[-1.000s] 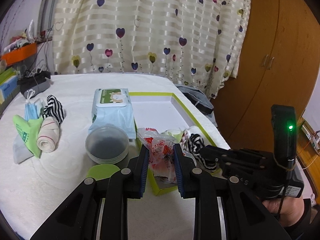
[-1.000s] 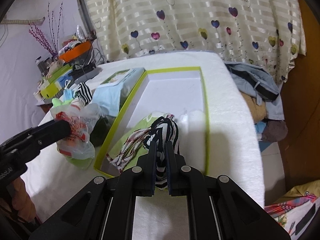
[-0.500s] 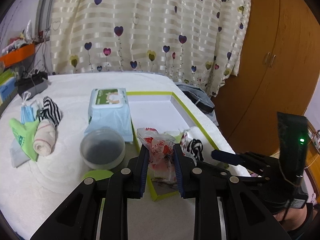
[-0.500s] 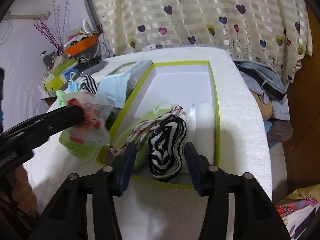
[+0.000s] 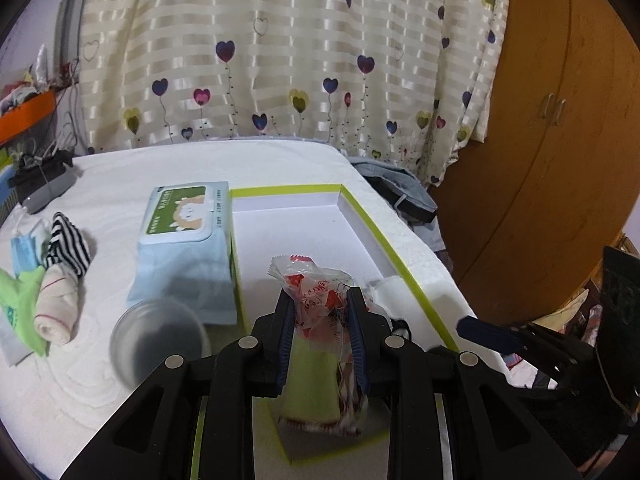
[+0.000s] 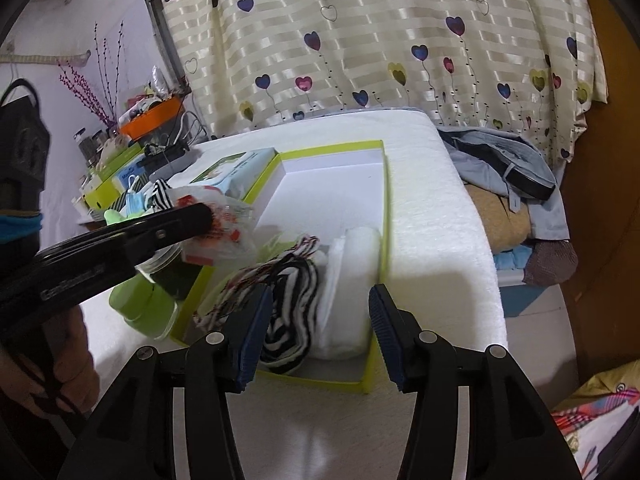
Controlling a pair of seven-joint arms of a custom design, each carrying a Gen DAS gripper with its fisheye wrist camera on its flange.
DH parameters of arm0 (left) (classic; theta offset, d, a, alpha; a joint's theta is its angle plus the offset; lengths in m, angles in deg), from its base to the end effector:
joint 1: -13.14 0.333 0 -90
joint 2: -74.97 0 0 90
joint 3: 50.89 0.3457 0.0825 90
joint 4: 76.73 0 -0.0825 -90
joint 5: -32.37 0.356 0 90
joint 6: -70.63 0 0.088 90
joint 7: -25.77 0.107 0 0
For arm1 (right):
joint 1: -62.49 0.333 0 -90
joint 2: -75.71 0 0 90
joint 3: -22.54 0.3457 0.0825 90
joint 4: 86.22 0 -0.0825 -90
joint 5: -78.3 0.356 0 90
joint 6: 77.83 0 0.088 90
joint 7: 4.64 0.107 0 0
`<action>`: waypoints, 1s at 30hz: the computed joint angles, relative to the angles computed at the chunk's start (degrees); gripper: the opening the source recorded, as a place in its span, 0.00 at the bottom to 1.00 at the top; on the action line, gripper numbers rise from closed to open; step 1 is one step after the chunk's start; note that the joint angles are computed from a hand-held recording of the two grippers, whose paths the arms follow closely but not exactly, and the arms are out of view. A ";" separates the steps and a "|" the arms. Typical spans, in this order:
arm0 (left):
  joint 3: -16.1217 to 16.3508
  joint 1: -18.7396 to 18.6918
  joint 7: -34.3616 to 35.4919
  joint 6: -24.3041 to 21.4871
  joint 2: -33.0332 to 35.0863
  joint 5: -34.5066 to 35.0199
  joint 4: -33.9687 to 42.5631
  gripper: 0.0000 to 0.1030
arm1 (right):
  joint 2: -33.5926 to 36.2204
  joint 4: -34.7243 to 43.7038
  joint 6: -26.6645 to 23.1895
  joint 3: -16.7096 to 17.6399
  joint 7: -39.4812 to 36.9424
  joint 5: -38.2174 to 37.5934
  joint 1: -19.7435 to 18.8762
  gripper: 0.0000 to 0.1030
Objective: Organize soft objects
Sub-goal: 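Lower the sock and bag into the tray and open both tools, then lift both open tools out of the tray back toward the items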
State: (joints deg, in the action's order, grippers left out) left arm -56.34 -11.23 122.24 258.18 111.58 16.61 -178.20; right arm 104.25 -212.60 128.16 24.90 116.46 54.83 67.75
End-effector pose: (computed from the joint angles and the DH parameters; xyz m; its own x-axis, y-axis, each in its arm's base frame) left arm 0.6337 -0.3154 0.3463 -0.3567 -0.9215 0.1535 -0.6574 0.1309 -0.7421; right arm 0.5811 0.1259 0.3078 0.1422 -0.9551 -0.2600 -0.6842 0.0950 -0.7231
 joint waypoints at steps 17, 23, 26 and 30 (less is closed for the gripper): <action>3.03 -1.80 -4.25 -0.32 -1.51 2.39 -2.03 0.43 | 0.49 1.47 0.12 0.29 0.68 -2.12 -0.87 0.50; -1.28 1.27 -1.36 5.39 -7.08 0.78 -11.37 0.43 | -2.49 -2.05 0.28 -3.55 -2.98 4.20 5.03 0.50; -3.58 3.23 -0.14 8.03 -9.78 -0.06 -15.94 0.43 | -4.11 -4.16 0.35 -4.68 -5.22 7.46 7.58 0.50; -8.21 7.63 -0.06 11.09 -12.44 0.51 -21.06 0.43 | -6.30 -6.87 0.78 -7.15 -10.01 14.01 12.69 0.50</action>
